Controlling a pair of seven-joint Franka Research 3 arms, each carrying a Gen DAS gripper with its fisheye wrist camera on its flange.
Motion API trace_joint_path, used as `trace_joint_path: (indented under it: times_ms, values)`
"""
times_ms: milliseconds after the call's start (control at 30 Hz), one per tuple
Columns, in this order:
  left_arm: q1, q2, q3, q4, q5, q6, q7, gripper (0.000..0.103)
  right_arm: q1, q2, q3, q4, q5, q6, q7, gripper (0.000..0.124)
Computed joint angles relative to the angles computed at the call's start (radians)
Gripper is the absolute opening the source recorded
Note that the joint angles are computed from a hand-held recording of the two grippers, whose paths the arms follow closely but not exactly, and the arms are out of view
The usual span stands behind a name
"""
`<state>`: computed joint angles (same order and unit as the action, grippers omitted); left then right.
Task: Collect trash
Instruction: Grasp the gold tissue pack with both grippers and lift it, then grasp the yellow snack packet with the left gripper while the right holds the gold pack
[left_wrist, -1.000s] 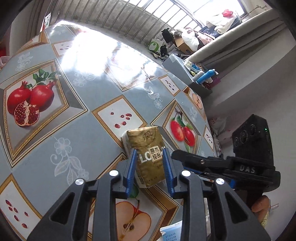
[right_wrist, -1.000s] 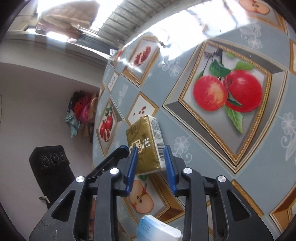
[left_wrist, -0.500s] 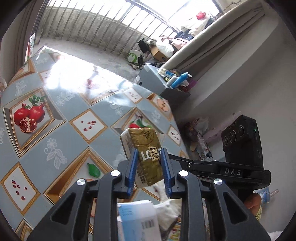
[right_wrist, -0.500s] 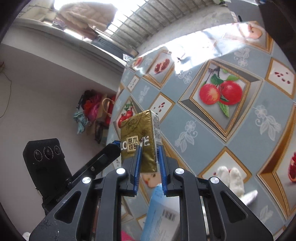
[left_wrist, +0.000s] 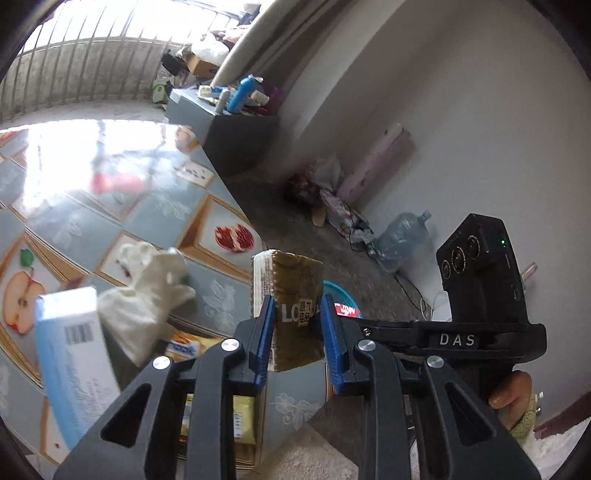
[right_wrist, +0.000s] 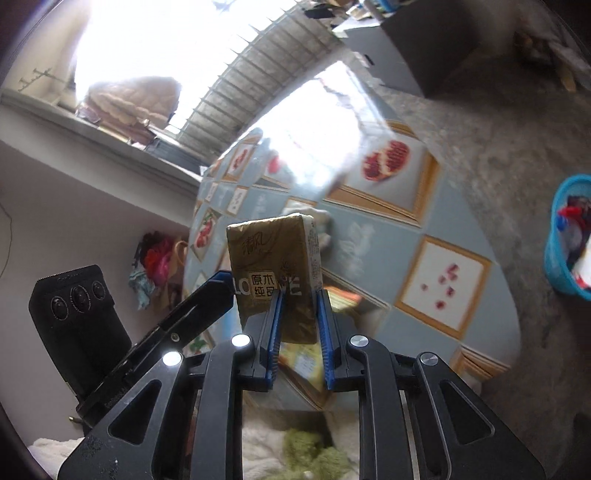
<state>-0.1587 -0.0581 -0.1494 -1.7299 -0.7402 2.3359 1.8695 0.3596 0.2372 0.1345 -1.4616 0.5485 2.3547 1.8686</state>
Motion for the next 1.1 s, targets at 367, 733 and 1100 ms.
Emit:
trace_joint_path:
  times_ms: [367,733,1100]
  values:
    - [-0.015,0.062,-0.058,-0.019,0.134,-0.004,-0.05,0.026,-0.011,-0.064,-0.031,-0.182,-0.086,0.07,0.12,0.028]
    - [-0.023,-0.121,0.001,-0.193,0.332,0.039,-0.119,0.051,0.047,-0.054,-0.031,-0.131,-0.358,0.079,0.126,0.073]
    - [-0.04,-0.05,-0.013,-0.137,0.513,-0.05,-0.184,0.07,0.092,0.027,-0.051,-0.028,-0.492,-0.045,0.112,0.066]
